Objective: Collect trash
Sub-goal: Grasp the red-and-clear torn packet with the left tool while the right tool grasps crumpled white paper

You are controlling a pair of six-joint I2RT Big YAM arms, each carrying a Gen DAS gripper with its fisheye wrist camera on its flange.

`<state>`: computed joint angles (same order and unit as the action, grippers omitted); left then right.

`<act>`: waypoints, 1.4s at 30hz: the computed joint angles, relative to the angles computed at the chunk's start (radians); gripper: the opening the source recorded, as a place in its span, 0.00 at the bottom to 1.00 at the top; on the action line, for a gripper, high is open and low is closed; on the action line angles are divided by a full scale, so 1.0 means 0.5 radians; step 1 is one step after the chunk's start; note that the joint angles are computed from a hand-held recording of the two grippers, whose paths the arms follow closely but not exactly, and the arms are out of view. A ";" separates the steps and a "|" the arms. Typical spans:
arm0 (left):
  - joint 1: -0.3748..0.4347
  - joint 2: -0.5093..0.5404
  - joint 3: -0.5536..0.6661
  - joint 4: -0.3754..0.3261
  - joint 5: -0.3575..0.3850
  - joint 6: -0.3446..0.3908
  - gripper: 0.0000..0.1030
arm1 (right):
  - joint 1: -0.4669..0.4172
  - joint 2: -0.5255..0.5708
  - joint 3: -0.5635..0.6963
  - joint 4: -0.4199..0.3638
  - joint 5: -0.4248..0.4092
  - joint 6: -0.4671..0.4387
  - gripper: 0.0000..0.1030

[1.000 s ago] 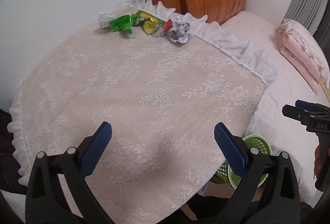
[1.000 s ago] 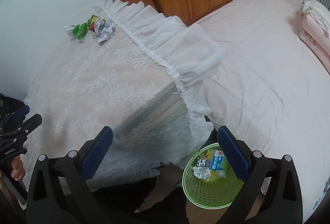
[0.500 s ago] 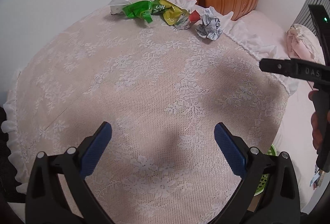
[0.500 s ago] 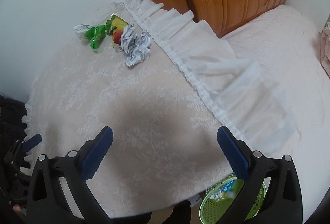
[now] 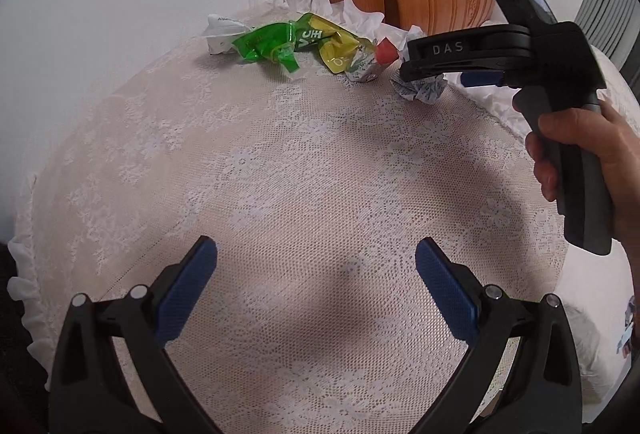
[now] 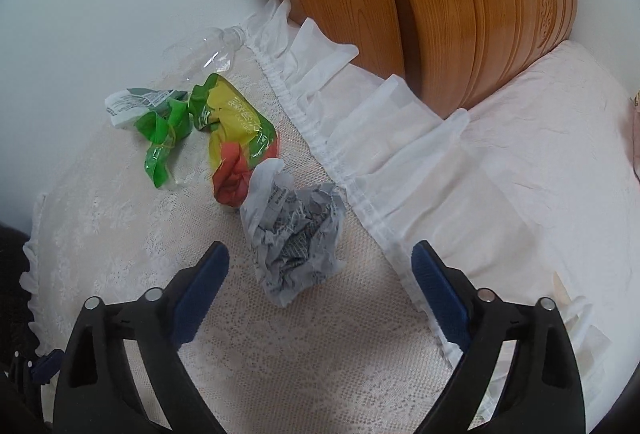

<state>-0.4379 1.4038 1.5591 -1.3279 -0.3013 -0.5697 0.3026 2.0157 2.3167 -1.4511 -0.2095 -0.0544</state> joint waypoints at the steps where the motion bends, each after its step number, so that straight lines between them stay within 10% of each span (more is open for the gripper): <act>1: 0.004 -0.004 -0.004 0.002 -0.001 0.000 0.92 | 0.001 0.026 0.034 -0.027 -0.007 -0.002 0.73; 6: 0.022 -0.003 -0.006 0.022 -0.005 0.013 0.92 | -0.003 0.003 -0.003 0.021 -0.027 -0.023 0.41; 26: 0.137 0.720 0.731 0.196 0.005 0.371 0.83 | -0.304 -0.743 -0.855 0.294 -0.114 -0.020 0.40; 42: 0.205 0.999 1.031 0.101 0.104 0.337 0.29 | -0.481 -0.991 -1.233 0.354 -0.254 0.038 0.41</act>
<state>-0.3354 1.9032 2.0748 -1.2776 -0.2491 -0.4013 0.0619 1.5204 1.7001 -1.2740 -0.3366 -0.0353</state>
